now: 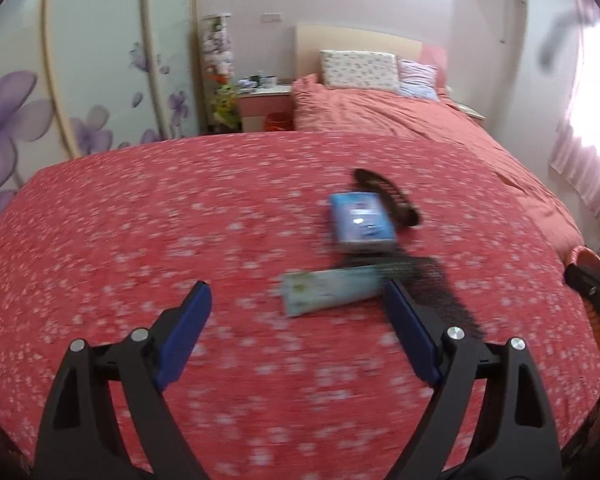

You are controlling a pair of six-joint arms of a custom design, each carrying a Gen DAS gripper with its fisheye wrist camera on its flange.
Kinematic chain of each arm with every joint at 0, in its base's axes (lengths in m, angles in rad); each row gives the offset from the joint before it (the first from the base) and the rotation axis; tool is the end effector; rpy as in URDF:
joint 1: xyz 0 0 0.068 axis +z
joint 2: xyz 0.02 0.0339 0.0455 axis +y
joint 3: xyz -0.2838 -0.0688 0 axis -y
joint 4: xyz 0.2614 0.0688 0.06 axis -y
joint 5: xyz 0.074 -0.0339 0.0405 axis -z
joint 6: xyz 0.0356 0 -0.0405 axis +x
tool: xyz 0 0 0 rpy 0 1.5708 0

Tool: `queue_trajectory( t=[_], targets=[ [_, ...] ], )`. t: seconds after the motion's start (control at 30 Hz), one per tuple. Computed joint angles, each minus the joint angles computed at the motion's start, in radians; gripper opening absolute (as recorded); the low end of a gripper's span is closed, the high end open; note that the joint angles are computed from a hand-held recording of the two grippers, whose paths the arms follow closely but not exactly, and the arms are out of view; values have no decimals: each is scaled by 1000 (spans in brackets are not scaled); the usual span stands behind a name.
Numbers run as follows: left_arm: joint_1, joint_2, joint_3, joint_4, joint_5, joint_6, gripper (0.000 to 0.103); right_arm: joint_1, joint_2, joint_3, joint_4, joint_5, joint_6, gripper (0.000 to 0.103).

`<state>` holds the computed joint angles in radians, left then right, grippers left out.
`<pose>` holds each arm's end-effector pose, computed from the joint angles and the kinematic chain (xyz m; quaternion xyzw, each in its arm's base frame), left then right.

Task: Collect trash
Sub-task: 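Move both open grippers back over the bed, then grasp the black mesh mat with the right gripper and lift it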

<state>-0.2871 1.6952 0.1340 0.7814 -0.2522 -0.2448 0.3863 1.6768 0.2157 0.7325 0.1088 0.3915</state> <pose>0.1894 -0.0467 0.0580 -0.0291 0.9163 0.0115 0.3993 0.2052 0.0793 0.0696 0.0246 0.9112 0.1088 0.3965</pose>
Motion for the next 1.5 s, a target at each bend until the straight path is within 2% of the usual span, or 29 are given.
queue_trajectory(
  t=[0.13,0.3,0.5,0.57,0.73,0.8,0.93,1.0,1.2,1.23,1.27,1.33,1.4,1.43,1.47,1.5],
  targets=[
    [153,18,-41,67,88,75,85,154,119,126,-51,50,53,43],
    [323,61,-55,118,208,152,85,240,233,268,-129,65,94,43],
    [409,137,-42,167,275,195,85,274,327,365,-191,80,119,44],
    [422,163,-36,182,287,205,85,283,345,388,-211,95,121,58],
    [432,212,-21,202,303,201,85,329,379,432,-258,176,109,58],
    [424,229,-16,210,300,195,85,333,381,435,-269,196,113,50],
    [386,250,-10,221,278,174,85,312,371,408,-243,193,126,26],
    [362,258,-2,216,266,160,85,299,371,402,-231,182,117,19],
    [265,282,22,206,211,112,85,289,363,371,-185,157,105,18],
    [253,284,26,201,205,106,85,289,364,371,-183,158,108,21],
    [237,281,36,187,197,97,85,285,363,367,-180,156,109,32],
    [223,277,45,175,194,84,85,286,364,359,-167,145,112,44],
    [207,277,54,164,186,73,85,304,367,376,-196,162,101,45],
    [202,278,57,161,181,72,85,319,371,394,-227,187,97,37],
    [195,284,60,161,175,69,85,325,372,398,-236,196,97,23],
    [195,286,59,161,175,69,85,326,370,394,-231,193,95,17]
  ],
)
